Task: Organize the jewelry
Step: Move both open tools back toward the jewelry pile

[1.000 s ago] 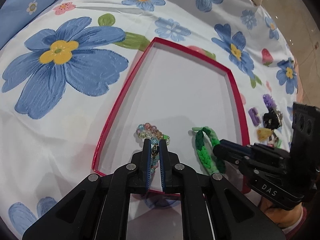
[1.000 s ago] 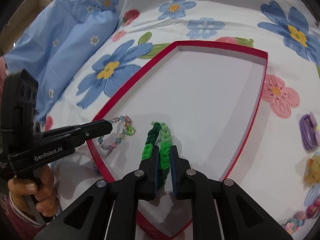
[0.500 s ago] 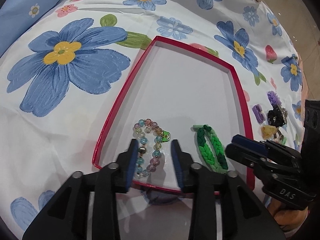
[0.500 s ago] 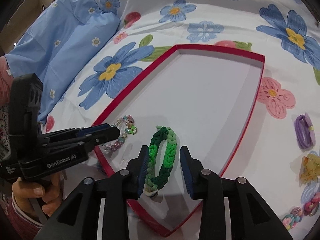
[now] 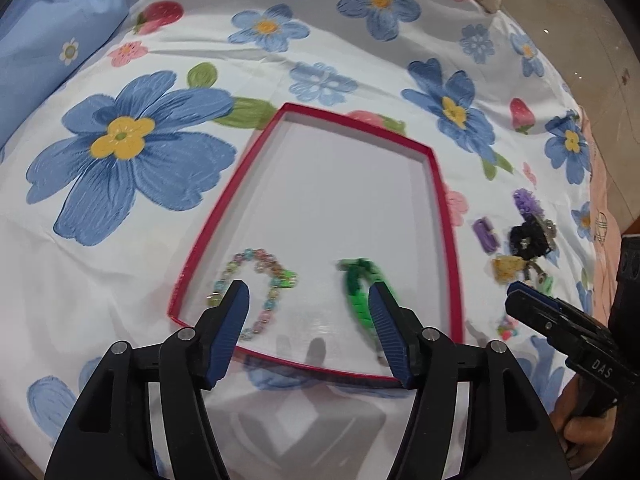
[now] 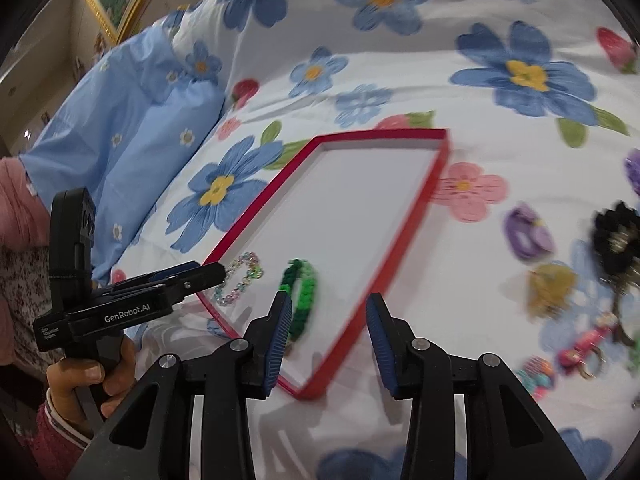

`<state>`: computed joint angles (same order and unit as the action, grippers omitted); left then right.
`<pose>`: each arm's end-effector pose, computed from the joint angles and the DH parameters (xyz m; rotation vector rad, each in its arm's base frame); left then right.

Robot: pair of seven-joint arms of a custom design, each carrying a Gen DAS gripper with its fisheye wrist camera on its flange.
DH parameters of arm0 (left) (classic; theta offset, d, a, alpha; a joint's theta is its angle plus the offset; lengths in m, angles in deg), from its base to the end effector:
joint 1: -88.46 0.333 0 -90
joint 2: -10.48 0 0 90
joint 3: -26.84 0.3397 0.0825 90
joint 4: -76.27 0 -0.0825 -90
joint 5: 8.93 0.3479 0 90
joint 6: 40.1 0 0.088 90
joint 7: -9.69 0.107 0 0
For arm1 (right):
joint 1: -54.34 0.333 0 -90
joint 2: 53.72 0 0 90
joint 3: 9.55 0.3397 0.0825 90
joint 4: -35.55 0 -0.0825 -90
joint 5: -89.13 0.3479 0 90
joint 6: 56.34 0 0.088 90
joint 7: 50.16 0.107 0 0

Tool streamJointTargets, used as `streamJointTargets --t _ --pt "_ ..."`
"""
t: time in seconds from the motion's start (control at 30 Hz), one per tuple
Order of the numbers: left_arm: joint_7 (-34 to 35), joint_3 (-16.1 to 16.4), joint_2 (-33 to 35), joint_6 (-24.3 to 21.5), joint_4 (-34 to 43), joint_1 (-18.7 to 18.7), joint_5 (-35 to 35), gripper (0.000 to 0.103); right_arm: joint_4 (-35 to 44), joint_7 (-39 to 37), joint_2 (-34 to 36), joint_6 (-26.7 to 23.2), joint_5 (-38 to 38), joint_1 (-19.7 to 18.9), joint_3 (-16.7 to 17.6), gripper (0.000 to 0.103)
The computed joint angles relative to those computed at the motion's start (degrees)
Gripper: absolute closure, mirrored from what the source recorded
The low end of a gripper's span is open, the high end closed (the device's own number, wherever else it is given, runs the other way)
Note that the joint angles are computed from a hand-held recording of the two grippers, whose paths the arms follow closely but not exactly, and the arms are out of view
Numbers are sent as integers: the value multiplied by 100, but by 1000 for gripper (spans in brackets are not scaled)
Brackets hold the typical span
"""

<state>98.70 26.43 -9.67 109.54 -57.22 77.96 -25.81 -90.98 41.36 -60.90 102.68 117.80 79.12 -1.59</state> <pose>0.4395 -0.0787 0.5833 -1.9960 1.9319 -0.9050 0.4443 0.2645 0.5506 -1.8132 1.5681 -0.0473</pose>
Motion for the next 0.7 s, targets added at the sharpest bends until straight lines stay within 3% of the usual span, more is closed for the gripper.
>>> streamJointTargets --t 0.37,0.7 --pt "93 -185 -65 -7 226 -483 -178 35 -1170 835 -1186 181 -583 -585 -78 61" --pt "171 -391 195 -70 552 -743 -275 35 -1701 1208 -1792 207 -916 -1038 -163 61"
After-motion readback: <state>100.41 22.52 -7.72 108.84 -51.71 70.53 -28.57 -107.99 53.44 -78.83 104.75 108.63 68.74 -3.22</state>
